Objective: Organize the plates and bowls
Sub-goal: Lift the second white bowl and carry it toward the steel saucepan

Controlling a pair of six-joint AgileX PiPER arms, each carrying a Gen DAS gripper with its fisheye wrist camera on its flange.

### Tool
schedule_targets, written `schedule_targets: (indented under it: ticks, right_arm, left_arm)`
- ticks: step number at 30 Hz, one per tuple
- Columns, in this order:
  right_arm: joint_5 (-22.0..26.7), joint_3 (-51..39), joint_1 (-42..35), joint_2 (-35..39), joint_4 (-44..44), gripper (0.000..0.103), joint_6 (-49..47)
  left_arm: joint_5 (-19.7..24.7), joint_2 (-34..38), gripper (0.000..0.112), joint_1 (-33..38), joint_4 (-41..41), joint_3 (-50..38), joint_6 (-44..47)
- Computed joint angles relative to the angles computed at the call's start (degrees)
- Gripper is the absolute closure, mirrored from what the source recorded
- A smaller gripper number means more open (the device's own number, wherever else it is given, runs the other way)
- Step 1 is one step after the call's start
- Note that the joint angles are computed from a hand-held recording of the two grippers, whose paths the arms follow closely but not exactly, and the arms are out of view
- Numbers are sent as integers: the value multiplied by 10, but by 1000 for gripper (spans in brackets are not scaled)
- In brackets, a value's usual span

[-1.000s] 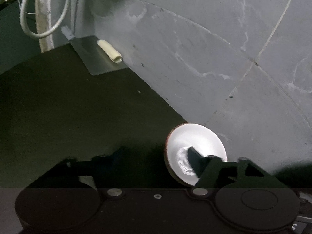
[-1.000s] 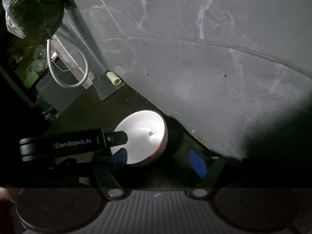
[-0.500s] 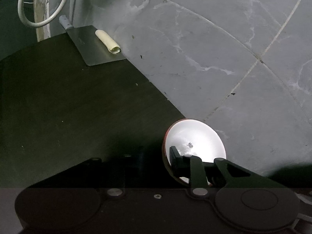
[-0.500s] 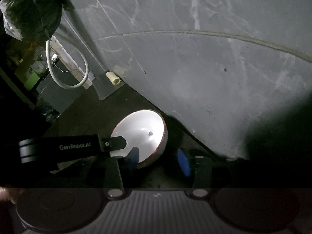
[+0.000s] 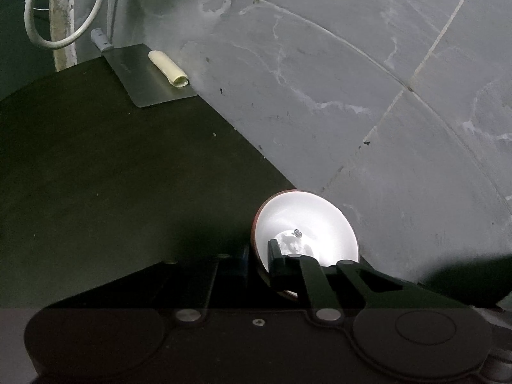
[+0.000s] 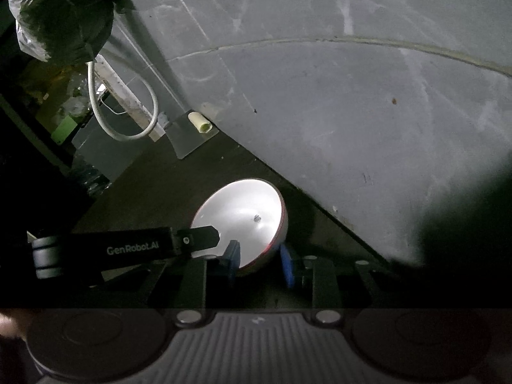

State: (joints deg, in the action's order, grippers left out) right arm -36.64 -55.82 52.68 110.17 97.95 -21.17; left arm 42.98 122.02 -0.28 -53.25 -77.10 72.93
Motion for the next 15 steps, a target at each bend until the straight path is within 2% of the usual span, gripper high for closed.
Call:
schedule_targets:
  ticks: [8, 15]
  right_arm:
    - [-14, 10, 22, -14, -14, 73, 12]
    - [-47, 8, 55, -33, -3, 73, -3]
  left_arm:
    - [-9, -33, 100, 16, -31, 45, 55]
    - [0, -73, 100, 41, -60, 81, 102]
